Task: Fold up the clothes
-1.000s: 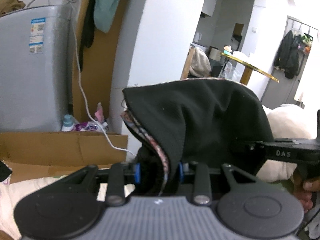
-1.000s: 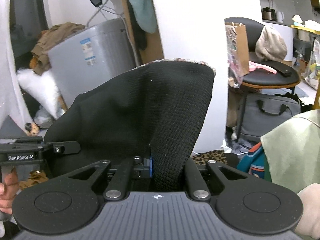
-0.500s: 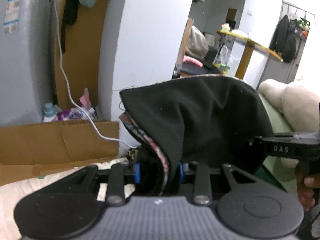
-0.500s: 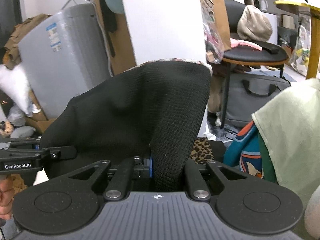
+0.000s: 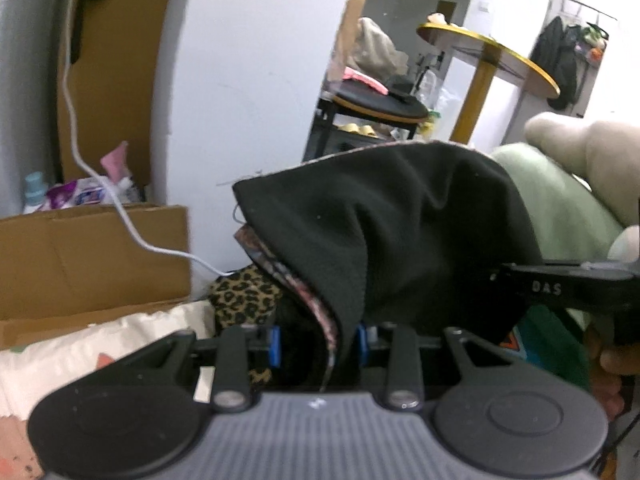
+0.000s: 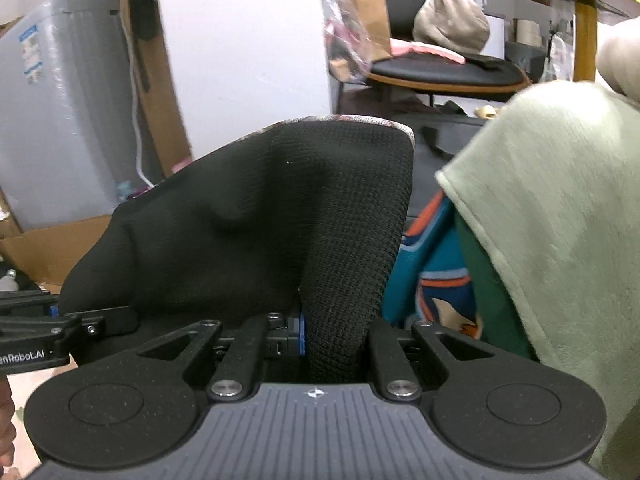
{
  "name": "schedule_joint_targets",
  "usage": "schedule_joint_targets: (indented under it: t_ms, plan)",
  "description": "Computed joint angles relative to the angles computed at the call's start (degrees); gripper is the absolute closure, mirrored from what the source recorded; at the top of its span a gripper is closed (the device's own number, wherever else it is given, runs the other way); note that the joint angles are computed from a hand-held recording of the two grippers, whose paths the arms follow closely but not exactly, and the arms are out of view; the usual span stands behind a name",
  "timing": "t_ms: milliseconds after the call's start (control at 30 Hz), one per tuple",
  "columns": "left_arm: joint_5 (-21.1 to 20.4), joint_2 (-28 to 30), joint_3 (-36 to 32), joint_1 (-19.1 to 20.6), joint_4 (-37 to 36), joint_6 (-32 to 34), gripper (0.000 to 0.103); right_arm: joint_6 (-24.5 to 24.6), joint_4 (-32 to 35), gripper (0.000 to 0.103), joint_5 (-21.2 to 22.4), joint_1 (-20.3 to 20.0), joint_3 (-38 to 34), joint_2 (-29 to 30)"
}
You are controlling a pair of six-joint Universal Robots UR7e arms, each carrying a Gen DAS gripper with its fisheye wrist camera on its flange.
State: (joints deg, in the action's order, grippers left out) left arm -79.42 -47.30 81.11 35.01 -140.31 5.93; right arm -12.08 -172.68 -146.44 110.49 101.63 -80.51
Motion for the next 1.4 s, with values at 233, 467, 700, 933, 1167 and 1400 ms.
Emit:
schedule_joint_targets:
  t_ms: [233, 467, 700, 933, 1167, 1400]
  plan:
    - [-5.50, 2.76, 3.93, 2.33, -6.41, -1.09, 0.067, -3.72, -3.86, 0.094, 2.39, -5.07, 2.81, -0.93]
    - [-9.23, 8.41, 0.61, 7.05, -6.86, 2.76, 0.067, -10.54, -8.92, 0.093, 7.75, -11.15, 4.51, 1.81]
    - [-9.40, 14.36, -6.53, 10.58, -3.84, 3.06, 0.067, -12.66, -11.03, 0.093, 12.75, -15.37, 0.72, 6.30]
    - [-7.56, 18.27, -12.39, 11.11, -1.04, 3.58, 0.067, -12.35, -11.82, 0.093, 14.72, -17.99, -3.42, 9.85]
    - [-8.58, 22.05, -17.23, 12.21, 0.70, -0.67, 0.067, -12.20, -6.36, 0.092, 17.92, -21.04, -7.11, 11.02]
    - [-8.07, 22.83, -17.78, 12.72, -0.72, -2.24, 0.067, -14.26, -4.26, 0.092, 20.18, -22.31, -11.21, 13.84]
